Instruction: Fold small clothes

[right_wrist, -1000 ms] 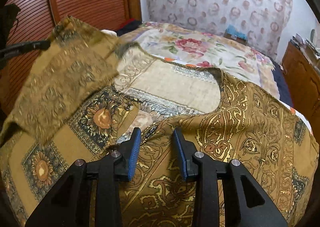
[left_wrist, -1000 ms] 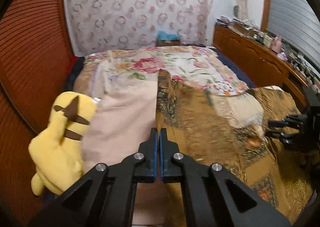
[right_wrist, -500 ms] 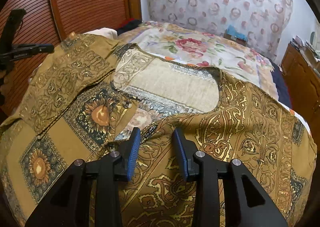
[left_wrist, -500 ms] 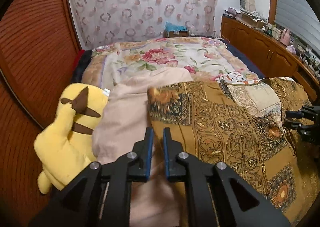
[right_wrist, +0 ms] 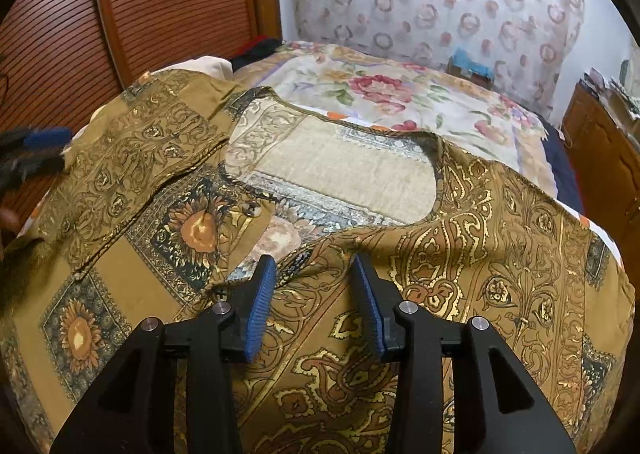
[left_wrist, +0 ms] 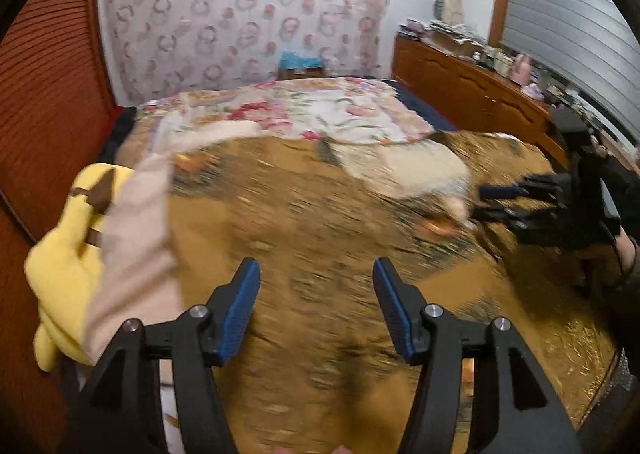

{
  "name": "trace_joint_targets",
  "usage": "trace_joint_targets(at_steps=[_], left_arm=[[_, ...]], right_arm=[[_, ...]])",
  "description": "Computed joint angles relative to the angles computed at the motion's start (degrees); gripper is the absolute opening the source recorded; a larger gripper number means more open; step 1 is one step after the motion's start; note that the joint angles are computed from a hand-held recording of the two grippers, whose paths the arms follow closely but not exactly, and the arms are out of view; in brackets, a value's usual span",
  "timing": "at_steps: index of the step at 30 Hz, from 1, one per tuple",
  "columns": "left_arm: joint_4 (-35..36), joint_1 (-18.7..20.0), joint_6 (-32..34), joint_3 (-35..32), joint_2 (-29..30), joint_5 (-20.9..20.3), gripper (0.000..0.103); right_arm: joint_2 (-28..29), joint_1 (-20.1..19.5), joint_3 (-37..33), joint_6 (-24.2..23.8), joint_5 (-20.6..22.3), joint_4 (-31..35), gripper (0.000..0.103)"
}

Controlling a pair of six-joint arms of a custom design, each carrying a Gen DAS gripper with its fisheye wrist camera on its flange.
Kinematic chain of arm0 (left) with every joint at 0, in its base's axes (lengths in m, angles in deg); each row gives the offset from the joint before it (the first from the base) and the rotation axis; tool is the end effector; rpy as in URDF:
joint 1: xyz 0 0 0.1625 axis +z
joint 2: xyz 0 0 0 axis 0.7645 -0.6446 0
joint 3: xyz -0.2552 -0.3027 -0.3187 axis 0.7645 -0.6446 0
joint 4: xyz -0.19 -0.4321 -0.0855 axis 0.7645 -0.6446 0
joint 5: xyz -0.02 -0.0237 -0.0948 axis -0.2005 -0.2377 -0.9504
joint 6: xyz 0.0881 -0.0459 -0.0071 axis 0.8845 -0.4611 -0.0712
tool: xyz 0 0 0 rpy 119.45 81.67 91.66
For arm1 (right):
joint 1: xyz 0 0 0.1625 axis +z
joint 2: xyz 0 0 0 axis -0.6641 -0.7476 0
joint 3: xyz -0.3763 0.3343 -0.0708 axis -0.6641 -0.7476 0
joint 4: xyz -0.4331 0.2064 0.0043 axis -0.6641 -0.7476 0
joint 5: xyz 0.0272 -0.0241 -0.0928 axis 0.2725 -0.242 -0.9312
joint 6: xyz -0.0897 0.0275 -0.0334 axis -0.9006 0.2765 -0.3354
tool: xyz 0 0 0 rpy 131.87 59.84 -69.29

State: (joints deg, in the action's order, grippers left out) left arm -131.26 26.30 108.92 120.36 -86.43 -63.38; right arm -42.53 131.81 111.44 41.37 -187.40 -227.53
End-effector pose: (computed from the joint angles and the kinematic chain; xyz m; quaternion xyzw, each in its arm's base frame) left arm -0.0401 -0.8165 0.1695 0.4449 0.8610 -0.1818 0.1664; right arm 0.0852 -0.7191 0.0370 0.1589 -0.8760 0.3002 0.3424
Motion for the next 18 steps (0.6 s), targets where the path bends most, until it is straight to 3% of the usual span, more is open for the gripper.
trace_joint_targets(at_steps=[3, 9, 18], left_arm=[[0.2, -0.4, -0.7, 2.1, -0.2, -0.4, 0.058], [-2.4, -1.4, -1.1, 5.9, 0.0, 0.7, 0.058], [-5.2, -2.5, 1.0, 8.2, 1.2, 2.7, 0.058]], right_arm=[[0.4, 0.2, -0.4, -1.5, -1.7, -1.0, 0.054], [-1.7, -0.3, 2.2, 2.2, -1.7, -1.5, 0.055], [-8.4, -1.6, 14.8, 1.7, -2.7, -16.0, 0.055]])
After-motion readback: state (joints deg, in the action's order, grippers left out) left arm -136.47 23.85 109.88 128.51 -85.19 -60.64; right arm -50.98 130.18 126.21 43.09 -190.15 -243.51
